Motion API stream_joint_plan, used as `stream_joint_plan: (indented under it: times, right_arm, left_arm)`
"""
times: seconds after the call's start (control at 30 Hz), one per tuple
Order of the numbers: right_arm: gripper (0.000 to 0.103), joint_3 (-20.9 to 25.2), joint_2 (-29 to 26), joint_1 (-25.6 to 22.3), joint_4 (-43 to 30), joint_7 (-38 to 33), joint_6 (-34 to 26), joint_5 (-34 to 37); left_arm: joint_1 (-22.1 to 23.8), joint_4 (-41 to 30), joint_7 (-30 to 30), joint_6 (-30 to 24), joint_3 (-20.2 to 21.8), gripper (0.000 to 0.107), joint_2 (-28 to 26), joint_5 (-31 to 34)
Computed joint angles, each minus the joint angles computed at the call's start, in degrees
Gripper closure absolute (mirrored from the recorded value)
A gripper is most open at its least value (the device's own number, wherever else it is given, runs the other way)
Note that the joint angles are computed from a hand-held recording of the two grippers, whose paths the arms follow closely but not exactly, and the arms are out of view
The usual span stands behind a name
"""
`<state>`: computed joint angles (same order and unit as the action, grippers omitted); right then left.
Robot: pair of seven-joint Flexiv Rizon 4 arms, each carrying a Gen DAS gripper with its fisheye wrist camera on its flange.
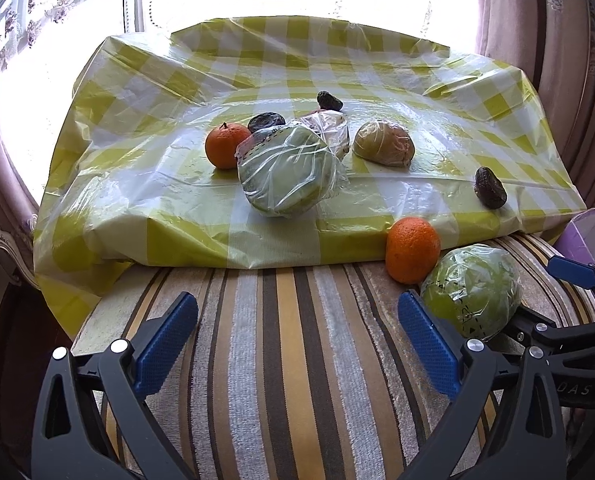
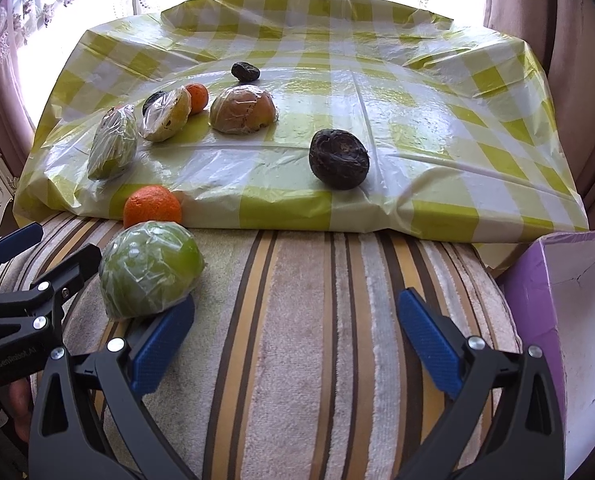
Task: Organize fruits
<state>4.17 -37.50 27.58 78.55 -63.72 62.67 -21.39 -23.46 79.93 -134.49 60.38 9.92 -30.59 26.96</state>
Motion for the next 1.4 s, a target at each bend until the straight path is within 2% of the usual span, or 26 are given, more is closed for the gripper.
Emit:
stream_joint_plan:
  times: [0.07,0.27,0.4,0.53,0.7,0.83,0.87,0.93,1.0,1.17,1.23,1.4]
  right_arm:
    - [0.001,-0.13,0.52,0.04,1.02,-0.34,0.87,-0.42]
    - [0.001,0.36,1.79,-0.43,2.73,-0.95,1.56,-0.11]
    - [0.001,1.45,3.01,-1.14,3.91,-1.73,1.21,0.94]
    - [0.001,2.56,4.77,-1.92,6.08,-2.87,3.47,2.23]
    - [0.001,7.90,4.73,-4.86,5.45,-10.48,5.66,7.50]
    - [0.002,8.65,4.19,-4.07,4.71,-15.12,7.53,8.70]
    - [0.004,8.80,3.73,-3.89,3.98,-16.06,7.17,8.89]
    - [0.016,9.49,2.68,-3.78,1.95,-17.72,5.04,9.86]
    - [0.023,9.81,1.54,-3.54,-0.15,-18.89,3.10,11.04]
    - [0.029,9.55,-0.63,-2.38,-3.80,-21.18,0.42,12.57]
    - [0.042,8.85,-1.16,-1.75,-4.64,-21.46,-0.93,12.69]
    - [0.044,9.60,-0.96,-2.73,-5.09,-23.08,-1.73,15.27]
  left_arm:
    - [0.21,0.39,0.26,1.27,-0.24,0.014,0.18,0.06]
    - [0.75,2.36,0.91,5.99,-0.41,0.028,0.77,-1.01]
    - [0.58,3.38,1.22,8.72,0.07,0.030,1.05,-1.62]
    - [0.98,4.23,2.31,10.75,-0.14,0.034,1.11,-3.43]
    - [2.14,5.82,4.30,13.56,-0.96,0.040,1.18,-7.05]
    - [3.58,7.88,6.70,16.99,-2.21,0.045,1.37,-11.27]
    - [3.95,8.44,7.36,17.79,-2.58,0.047,1.39,-12.49]
    - [4.35,9.34,8.72,18.94,-2.89,0.051,1.42,-14.61]
    - [3.74,9.73,9.15,19.52,-2.05,0.051,1.39,-15.82]
    - [3.50,10.17,11.68,20.32,-1.92,0.051,1.22,-18.41]
    - [3.53,10.33,12.69,20.55,-2.10,0.051,1.21,-19.33]
    - [3.97,10.01,15.74,20.61,-3.28,0.052,0.70,-21.69]
